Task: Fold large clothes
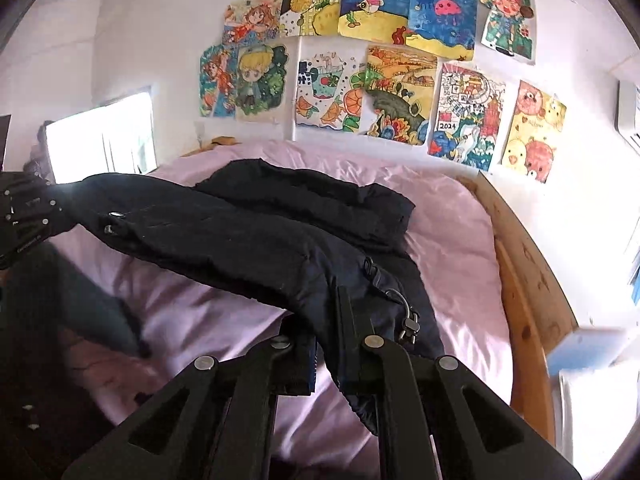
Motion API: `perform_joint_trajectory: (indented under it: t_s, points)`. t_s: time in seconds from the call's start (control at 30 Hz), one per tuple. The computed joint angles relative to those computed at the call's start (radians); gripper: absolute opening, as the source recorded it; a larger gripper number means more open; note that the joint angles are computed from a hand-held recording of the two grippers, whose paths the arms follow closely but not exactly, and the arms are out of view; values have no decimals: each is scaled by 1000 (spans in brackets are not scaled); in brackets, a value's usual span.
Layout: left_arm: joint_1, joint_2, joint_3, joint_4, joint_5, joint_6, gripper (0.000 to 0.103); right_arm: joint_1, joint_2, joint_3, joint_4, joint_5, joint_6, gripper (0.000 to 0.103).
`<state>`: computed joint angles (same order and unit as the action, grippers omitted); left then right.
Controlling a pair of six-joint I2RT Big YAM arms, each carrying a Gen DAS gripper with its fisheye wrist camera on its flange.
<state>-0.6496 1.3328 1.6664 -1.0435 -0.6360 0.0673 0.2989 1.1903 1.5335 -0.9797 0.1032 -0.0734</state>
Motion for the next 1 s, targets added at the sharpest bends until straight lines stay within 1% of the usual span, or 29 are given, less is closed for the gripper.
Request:
perform_joint_trajectory:
  t_s: [0.07, 0.13, 0.23, 0.27, 0.37, 0.4, 0.6, 0.67, 0.73, 0.8, 0.83, 0.9, 0.93, 1.0]
  points:
    - [-11, -27, -20, -7, 19, 10, 9, 6, -42, -21, -17, 2, -1, 7]
    - [-12, -27, -23, -17, 27, 13, 9, 9, -60, -38, -26, 11, -6, 7]
    - [-1, -13, -9, -20, 41, -1, 9, 4, -49, -35, -24, 1, 3, 7]
    - [-9, -8, 1, -22, 32, -11, 9, 6, -43, -29, -22, 5, 3, 7]
    - [-5, 14, 49, -14, 23, 6, 9, 19, -24, 2, -1, 26, 0, 7]
    - [5, 27, 73, -12, 35, 14, 9, 16, -12, 20, 3, 27, -4, 7]
    - [62, 106, 213, -2, 102, 40, 9, -27, 89, 166, -12, -33, -17, 7]
    - [69, 140, 258, 6, 98, 46, 9, -32, 131, 218, -8, -28, -46, 7]
    - [82, 177, 305, 23, 94, 67, 9, -35, 170, 262, 4, -17, -78, 7]
    - [104, 229, 370, 30, 106, 78, 9, -39, 210, 309, 9, -10, -104, 7]
    - [108, 248, 396, 22, 110, 69, 9, -47, 246, 355, -2, -18, -108, 7]
    - [134, 308, 483, -6, 139, 54, 9, -65, 301, 429, -31, -52, -82, 7]
    - [139, 333, 519, -16, 143, 51, 9, -80, 344, 487, -57, -78, -59, 7]
    - [154, 399, 616, -36, 148, 66, 9, -93, 402, 566, -87, -93, -47, 7]
